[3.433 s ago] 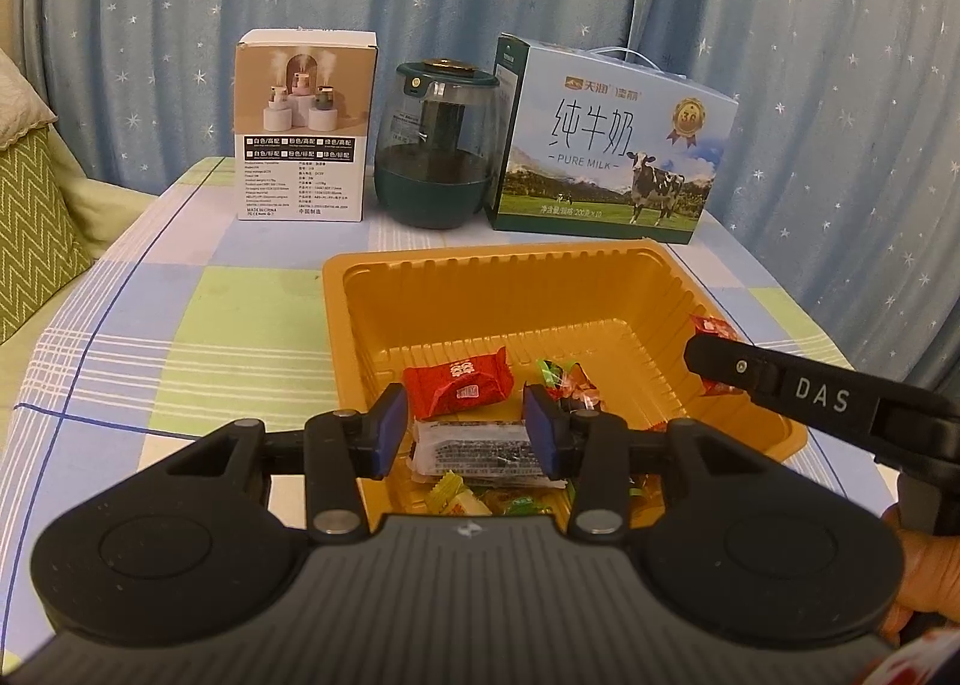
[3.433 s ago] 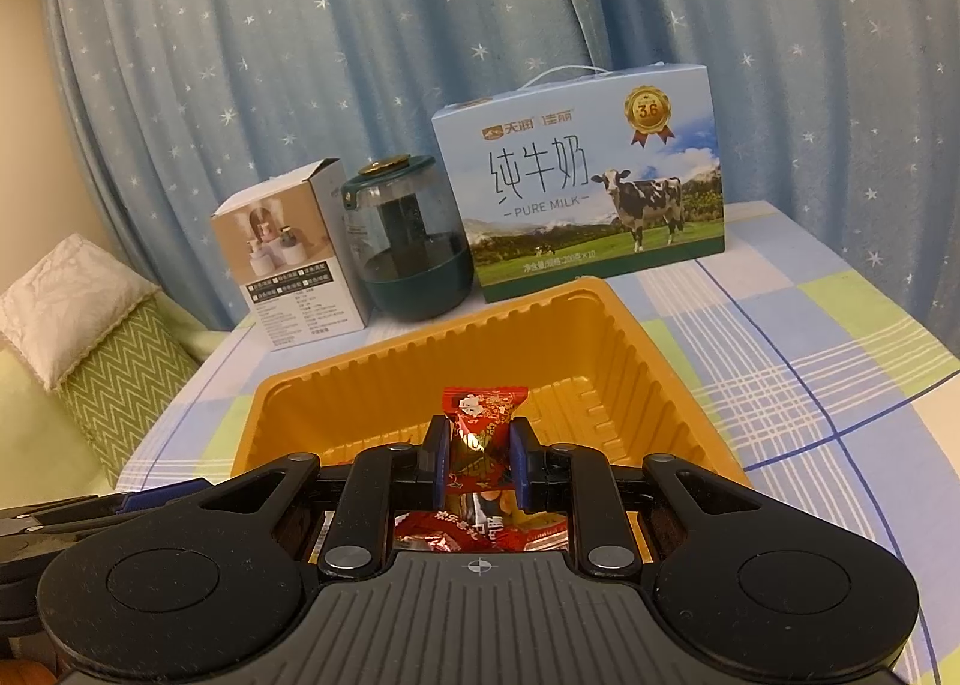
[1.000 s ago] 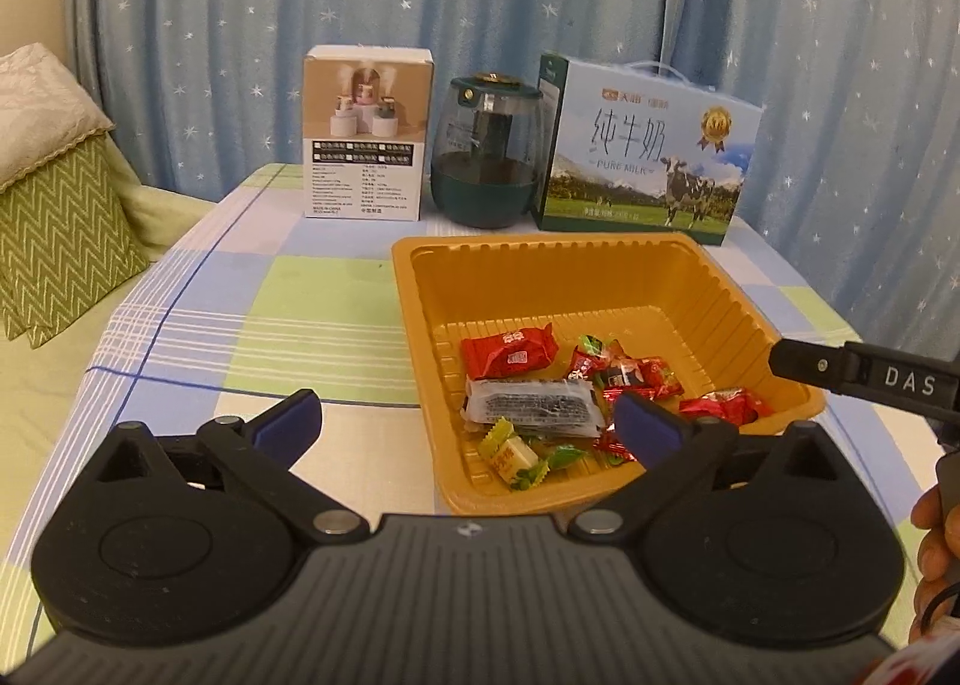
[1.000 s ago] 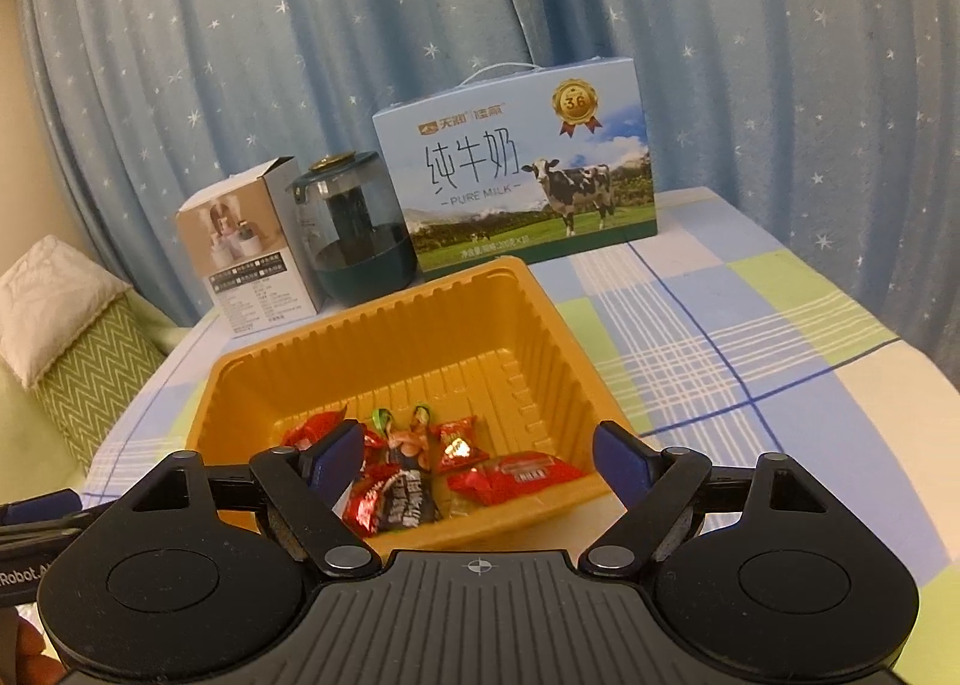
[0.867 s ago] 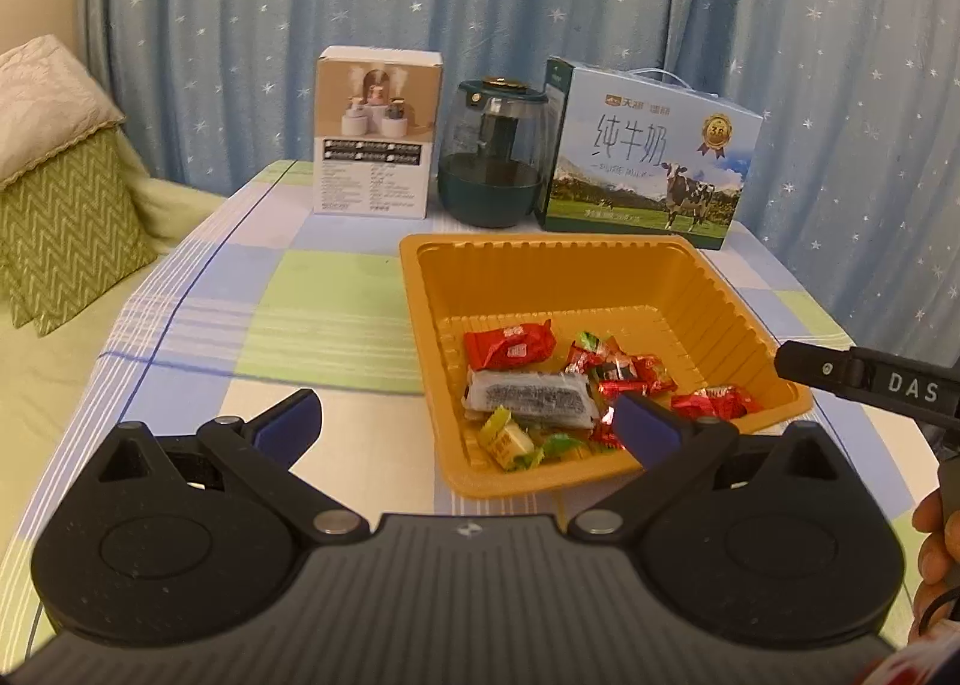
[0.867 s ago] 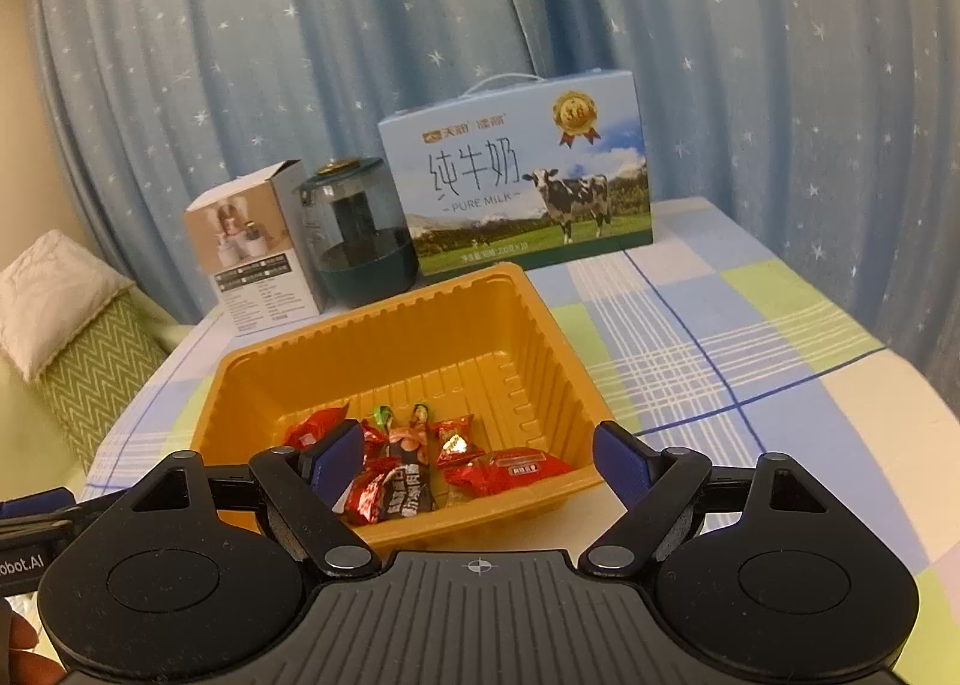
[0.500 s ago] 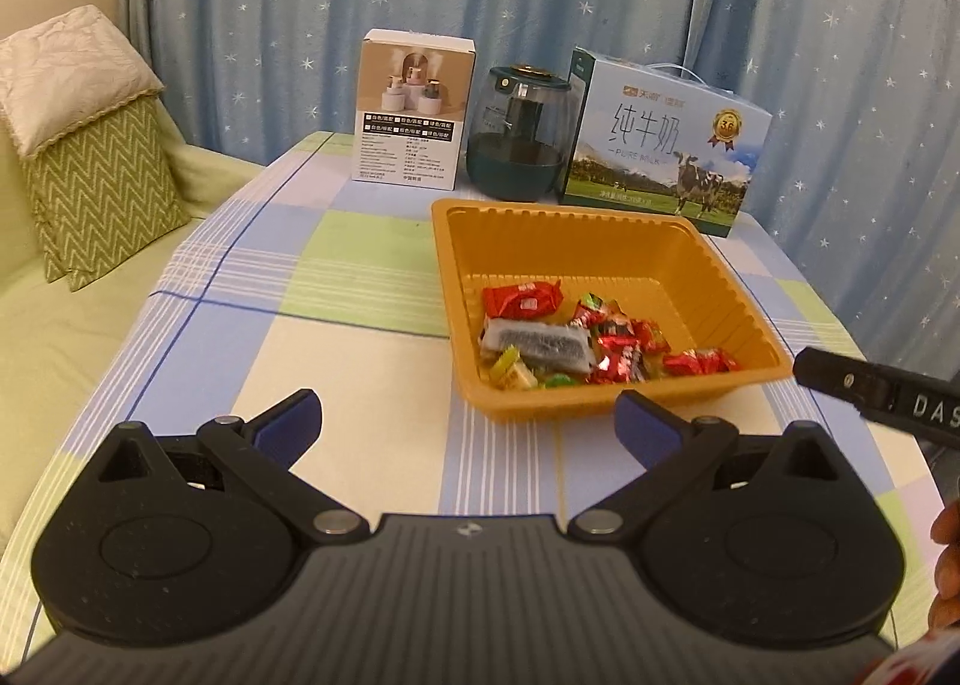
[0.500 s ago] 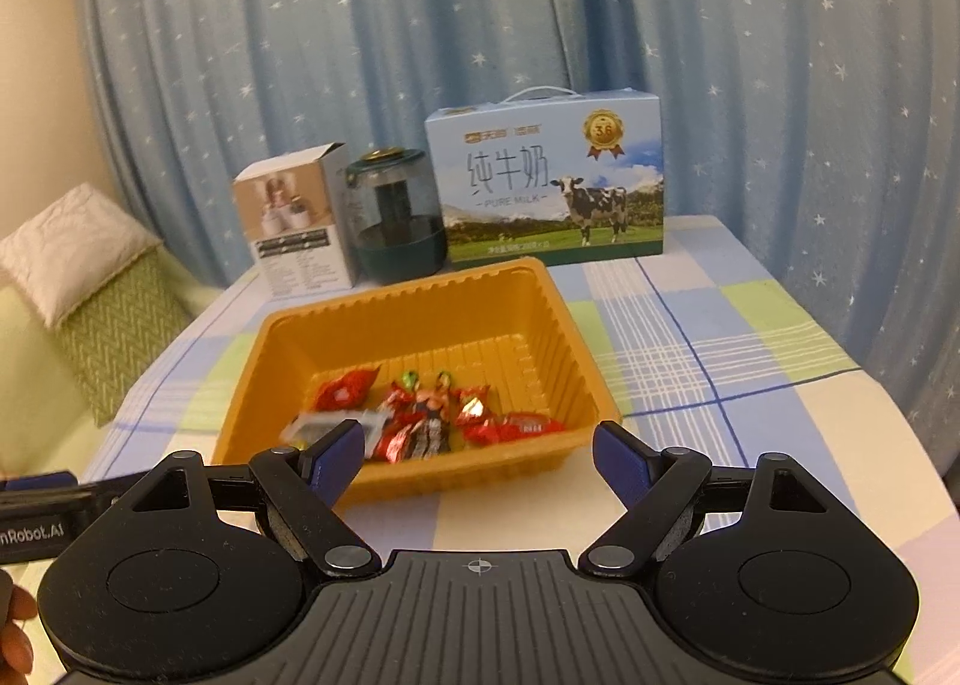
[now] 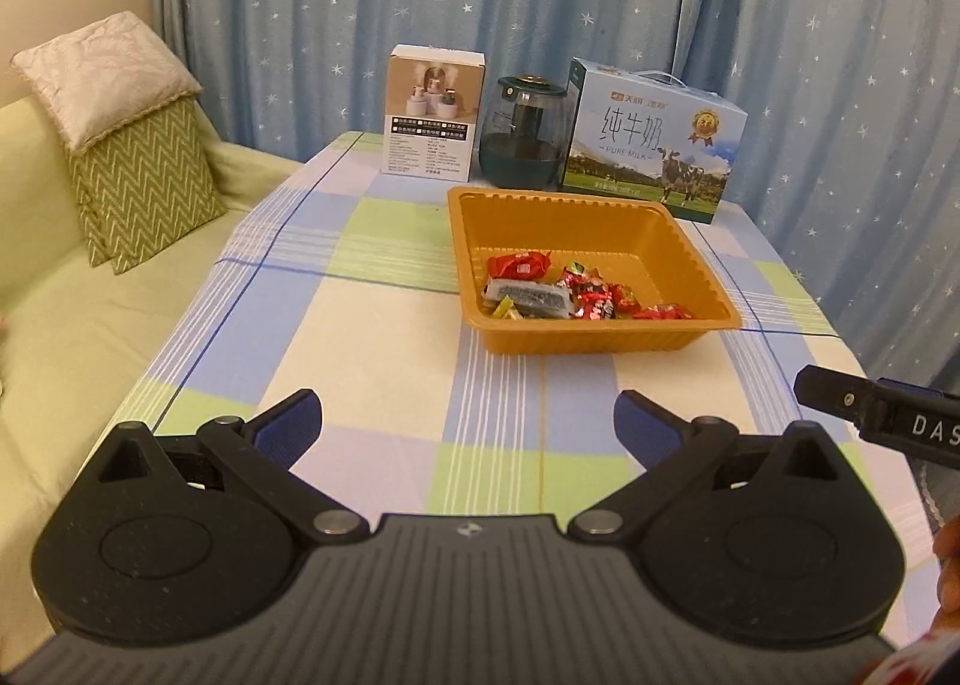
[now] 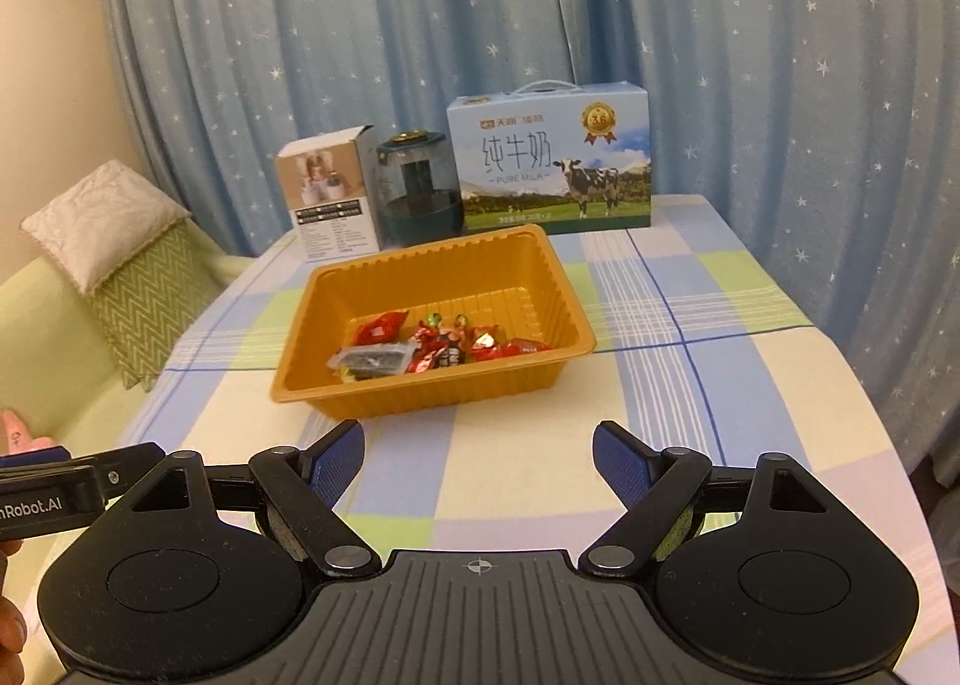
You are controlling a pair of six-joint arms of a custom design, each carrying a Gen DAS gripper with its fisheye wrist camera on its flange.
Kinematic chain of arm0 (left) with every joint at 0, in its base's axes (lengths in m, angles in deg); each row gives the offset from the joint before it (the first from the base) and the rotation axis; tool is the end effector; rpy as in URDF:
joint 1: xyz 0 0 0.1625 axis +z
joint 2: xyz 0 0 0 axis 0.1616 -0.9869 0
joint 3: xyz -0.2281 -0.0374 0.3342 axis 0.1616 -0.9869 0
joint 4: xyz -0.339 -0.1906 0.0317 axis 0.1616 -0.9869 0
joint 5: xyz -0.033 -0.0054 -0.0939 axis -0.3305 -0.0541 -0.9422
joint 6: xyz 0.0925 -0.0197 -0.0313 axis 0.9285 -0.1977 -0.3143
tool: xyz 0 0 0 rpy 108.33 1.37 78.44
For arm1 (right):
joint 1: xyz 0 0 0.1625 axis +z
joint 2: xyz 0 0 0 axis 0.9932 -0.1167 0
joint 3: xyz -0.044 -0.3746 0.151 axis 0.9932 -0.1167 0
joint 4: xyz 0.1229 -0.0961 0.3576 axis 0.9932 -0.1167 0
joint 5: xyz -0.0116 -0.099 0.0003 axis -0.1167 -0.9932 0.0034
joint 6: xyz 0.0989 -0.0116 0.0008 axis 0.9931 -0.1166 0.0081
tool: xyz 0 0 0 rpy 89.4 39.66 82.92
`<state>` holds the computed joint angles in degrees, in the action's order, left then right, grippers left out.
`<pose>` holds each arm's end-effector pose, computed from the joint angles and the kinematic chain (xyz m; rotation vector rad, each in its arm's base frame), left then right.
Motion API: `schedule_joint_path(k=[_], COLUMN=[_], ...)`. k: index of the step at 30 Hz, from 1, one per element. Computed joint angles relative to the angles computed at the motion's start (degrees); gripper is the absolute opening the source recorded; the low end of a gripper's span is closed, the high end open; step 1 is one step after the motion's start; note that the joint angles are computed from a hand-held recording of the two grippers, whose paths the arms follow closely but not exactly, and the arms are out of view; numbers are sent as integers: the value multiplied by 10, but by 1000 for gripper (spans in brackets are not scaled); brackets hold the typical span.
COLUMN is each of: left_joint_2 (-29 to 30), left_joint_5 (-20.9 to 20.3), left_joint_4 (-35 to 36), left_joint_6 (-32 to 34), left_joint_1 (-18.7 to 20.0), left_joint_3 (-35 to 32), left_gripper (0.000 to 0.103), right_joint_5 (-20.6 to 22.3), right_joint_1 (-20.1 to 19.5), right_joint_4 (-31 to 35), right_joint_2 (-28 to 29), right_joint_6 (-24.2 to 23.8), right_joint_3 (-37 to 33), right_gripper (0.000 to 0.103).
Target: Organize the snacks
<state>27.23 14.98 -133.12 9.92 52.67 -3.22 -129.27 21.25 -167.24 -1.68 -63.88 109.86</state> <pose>-0.2234 -0.8256 0.2330 0.6550 2.3771 -0.9399 0.2708 -0.7611 0.1818 0.1023 -2.2353 1.2558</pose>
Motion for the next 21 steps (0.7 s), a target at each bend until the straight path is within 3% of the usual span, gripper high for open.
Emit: schedule_joint_path(k=[11,21], left_joint_2=[-121,-183], left_joint_5=[33,46], left_joint_4=[-59,-96], left_joint_6=[-13,-14], left_joint_1=[-30,-54], left_joint_3=[182,272], left_gripper=[103,103], right_joint_5=[-16,-51], right_joint_1=[42,73], right_joint_4=[-29,-64], right_joint_2=[-71,-104], right_joint_6=[35,48], right_joint_3=[137,214], right_gripper=[83,83])
